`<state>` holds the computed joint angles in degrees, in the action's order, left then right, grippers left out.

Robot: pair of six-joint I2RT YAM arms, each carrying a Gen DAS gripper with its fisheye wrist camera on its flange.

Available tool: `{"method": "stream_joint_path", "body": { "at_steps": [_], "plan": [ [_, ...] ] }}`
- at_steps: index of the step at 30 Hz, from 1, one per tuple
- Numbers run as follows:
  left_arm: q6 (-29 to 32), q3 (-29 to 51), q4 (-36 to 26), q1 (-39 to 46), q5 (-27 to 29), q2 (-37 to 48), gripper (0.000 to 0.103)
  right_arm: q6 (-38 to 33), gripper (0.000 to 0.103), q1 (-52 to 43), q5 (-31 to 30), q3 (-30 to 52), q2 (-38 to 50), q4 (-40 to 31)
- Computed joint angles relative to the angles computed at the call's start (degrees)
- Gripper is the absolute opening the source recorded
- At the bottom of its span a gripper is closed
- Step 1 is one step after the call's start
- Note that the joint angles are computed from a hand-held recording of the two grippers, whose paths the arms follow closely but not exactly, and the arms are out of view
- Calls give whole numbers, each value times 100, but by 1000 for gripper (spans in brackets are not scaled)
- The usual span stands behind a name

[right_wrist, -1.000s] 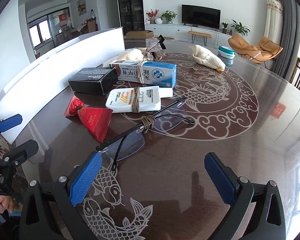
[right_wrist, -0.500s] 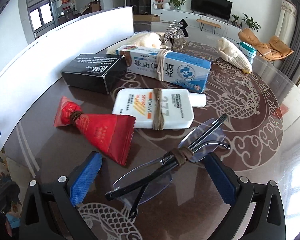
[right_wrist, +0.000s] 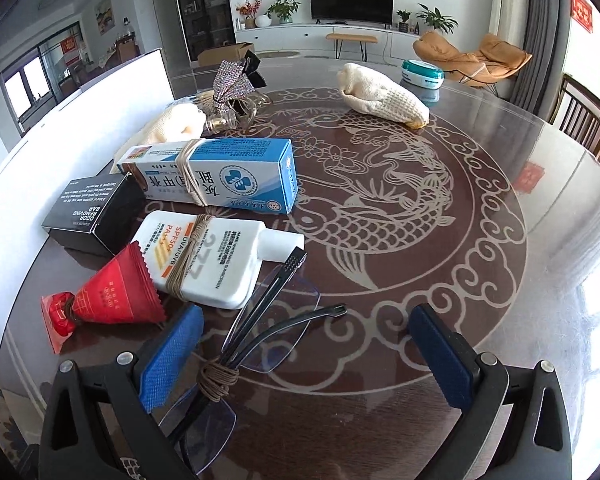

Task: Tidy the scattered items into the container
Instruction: 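Move the left tool toward the red tied packet while the right tool approaches the folded eyeglasses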

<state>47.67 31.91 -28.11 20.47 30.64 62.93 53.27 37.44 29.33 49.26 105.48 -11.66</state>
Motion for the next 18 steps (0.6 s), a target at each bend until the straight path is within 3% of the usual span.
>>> {"method": "stream_joint_path", "body": {
  "at_steps": [18],
  "plan": [
    [-351, 2, 309, -954, -910, 316, 103, -2, 103, -13, 41, 69, 83, -50]
  ]
}}
